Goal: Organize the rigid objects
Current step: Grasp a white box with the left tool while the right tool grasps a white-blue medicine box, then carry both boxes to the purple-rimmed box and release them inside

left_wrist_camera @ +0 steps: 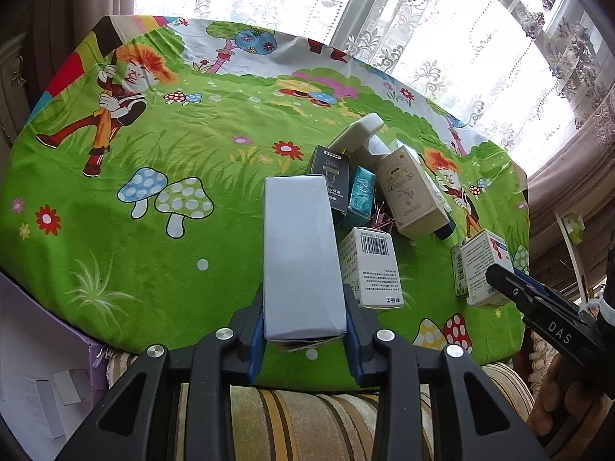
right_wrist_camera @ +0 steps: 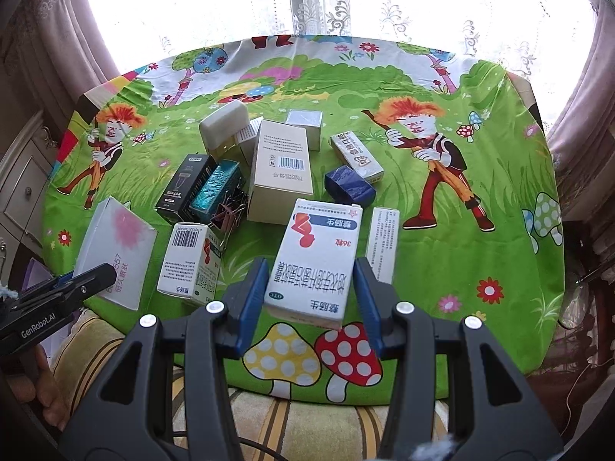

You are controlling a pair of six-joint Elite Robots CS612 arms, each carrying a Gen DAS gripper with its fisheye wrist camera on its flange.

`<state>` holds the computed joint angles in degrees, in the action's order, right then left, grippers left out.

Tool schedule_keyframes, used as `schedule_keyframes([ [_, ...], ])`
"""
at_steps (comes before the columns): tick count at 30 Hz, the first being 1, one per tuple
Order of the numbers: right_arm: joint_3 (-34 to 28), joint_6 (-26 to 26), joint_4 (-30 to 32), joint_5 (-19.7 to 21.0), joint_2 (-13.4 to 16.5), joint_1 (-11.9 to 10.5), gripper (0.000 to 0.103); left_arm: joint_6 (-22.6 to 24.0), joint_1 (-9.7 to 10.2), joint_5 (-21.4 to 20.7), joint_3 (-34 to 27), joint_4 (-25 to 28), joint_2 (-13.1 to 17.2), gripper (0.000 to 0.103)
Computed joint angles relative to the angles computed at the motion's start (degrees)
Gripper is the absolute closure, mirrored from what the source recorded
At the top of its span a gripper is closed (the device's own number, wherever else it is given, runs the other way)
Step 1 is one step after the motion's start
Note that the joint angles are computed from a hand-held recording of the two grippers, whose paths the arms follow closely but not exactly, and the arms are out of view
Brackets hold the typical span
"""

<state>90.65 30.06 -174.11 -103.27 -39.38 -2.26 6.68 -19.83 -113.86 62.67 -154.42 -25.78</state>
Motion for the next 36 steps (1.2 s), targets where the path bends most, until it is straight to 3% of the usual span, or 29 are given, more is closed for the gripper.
schedule_keyframes([
  [19,2.27,-2.02,-4.62,4.54,-2.97,2.6,0.053,-6.52,4.67,-0.84,5.36,-7.38,-3.04,0.068],
  [36,-4.86,-10.44,-0.78,13.53,-0.67,7.35,0.053,-14.92,10.09,3.15,5.66,-12.52,-2.93,0.068],
])
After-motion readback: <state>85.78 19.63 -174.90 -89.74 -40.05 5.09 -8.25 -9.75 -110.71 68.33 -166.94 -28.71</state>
